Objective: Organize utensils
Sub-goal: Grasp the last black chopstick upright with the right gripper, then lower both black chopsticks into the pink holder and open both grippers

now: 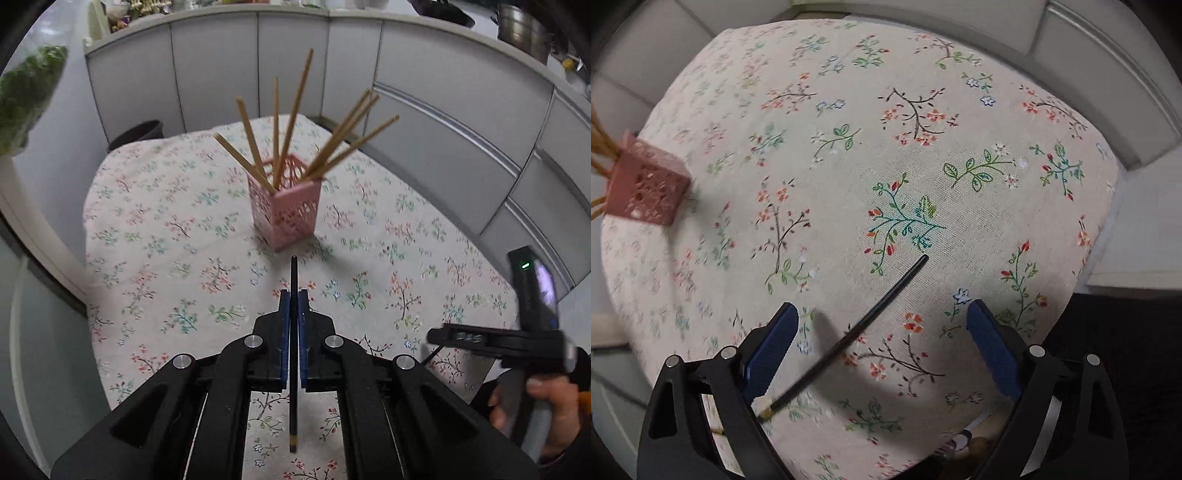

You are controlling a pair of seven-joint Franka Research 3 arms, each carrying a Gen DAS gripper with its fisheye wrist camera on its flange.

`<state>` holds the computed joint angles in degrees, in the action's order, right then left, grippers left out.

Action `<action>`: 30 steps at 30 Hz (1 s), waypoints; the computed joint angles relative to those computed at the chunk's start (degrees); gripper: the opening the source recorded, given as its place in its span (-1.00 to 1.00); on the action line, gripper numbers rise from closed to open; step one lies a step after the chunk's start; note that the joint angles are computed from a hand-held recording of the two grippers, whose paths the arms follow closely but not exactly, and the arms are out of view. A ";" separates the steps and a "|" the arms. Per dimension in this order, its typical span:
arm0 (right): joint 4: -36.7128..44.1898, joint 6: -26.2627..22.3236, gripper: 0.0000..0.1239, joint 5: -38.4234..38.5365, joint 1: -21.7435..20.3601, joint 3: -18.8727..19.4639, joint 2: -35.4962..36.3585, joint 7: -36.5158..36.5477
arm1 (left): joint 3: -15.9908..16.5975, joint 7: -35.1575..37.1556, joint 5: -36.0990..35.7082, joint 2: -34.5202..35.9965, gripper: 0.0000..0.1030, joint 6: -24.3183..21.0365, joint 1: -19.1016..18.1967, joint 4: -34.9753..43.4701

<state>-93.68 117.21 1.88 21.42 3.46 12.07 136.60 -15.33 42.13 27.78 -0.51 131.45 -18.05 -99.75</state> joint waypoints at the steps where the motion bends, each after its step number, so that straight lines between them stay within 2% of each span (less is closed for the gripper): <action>1: 1.09 -1.06 0.47 -1.66 0.67 -0.20 0.72 2.55 | 0.09 -0.70 0.41 -1.16 -0.94 0.64 0.09 -1.13; 5: 1.87 -1.43 0.45 -7.64 3.04 -0.52 1.56 9.72 | -0.15 -2.93 1.97 -4.13 -0.94 1.43 0.66 -3.58; 7: 1.90 -1.03 0.31 -10.38 4.08 -0.33 1.68 10.56 | -0.33 -3.95 2.57 -4.80 -0.94 1.67 1.04 -4.24; 9: 3.04 -1.29 -0.15 -12.96 5.22 0.12 2.23 9.50 | -0.49 -4.52 2.78 -5.34 -0.94 1.73 1.31 -4.69; 10: 3.35 -0.94 -0.23 -13.18 5.39 0.37 2.44 7.99 | -0.58 -4.82 2.86 -5.33 -0.94 1.85 1.42 -4.64; 11: 3.57 0.12 -0.42 -12.89 5.35 0.71 2.67 5.43 | -0.62 -4.84 2.82 -5.46 -0.94 1.97 1.49 -4.74; 13: 2.27 4.01 -0.72 -10.37 4.56 0.98 2.22 1.63 | -0.70 -5.04 2.83 -5.44 -0.94 2.29 1.60 -4.76; 15: 0.13 8.35 -0.82 -5.38 2.93 1.29 1.42 -2.84 | -0.77 -5.78 3.10 -5.51 -0.94 2.91 1.72 -4.96; 17: -3.73 15.95 -0.92 4.93 0.00 2.55 0.15 -11.90 | -0.79 -7.21 3.75 -5.81 -0.94 4.25 1.93 -5.56; 18: -5.52 19.02 -0.92 9.23 -1.50 3.48 -0.56 -15.25 | -0.78 -8.22 4.20 -6.08 -0.94 5.25 2.10 -6.06; 19: -7.32 21.80 -0.92 9.51 -1.00 2.55 -1.70 -17.18 | -0.74 -9.36 4.59 -6.37 -0.94 6.48 2.31 -6.64; 22: -12.33 30.60 -0.92 14.78 -1.78 3.14 -5.34 -27.45 | -0.88 -11.98 5.61 -6.94 -0.94 8.87 2.76 -7.63; 25: -15.63 36.08 -0.92 17.66 -2.15 3.06 -8.89 -36.59 | -1.27 -15.15 7.34 -7.43 -0.94 11.76 3.17 -8.39; 30: -19.71 42.17 -0.92 22.14 -1.88 2.30 -14.55 -48.93 | -2.50 -20.32 12.03 -7.80 -0.94 13.03 3.47 -8.31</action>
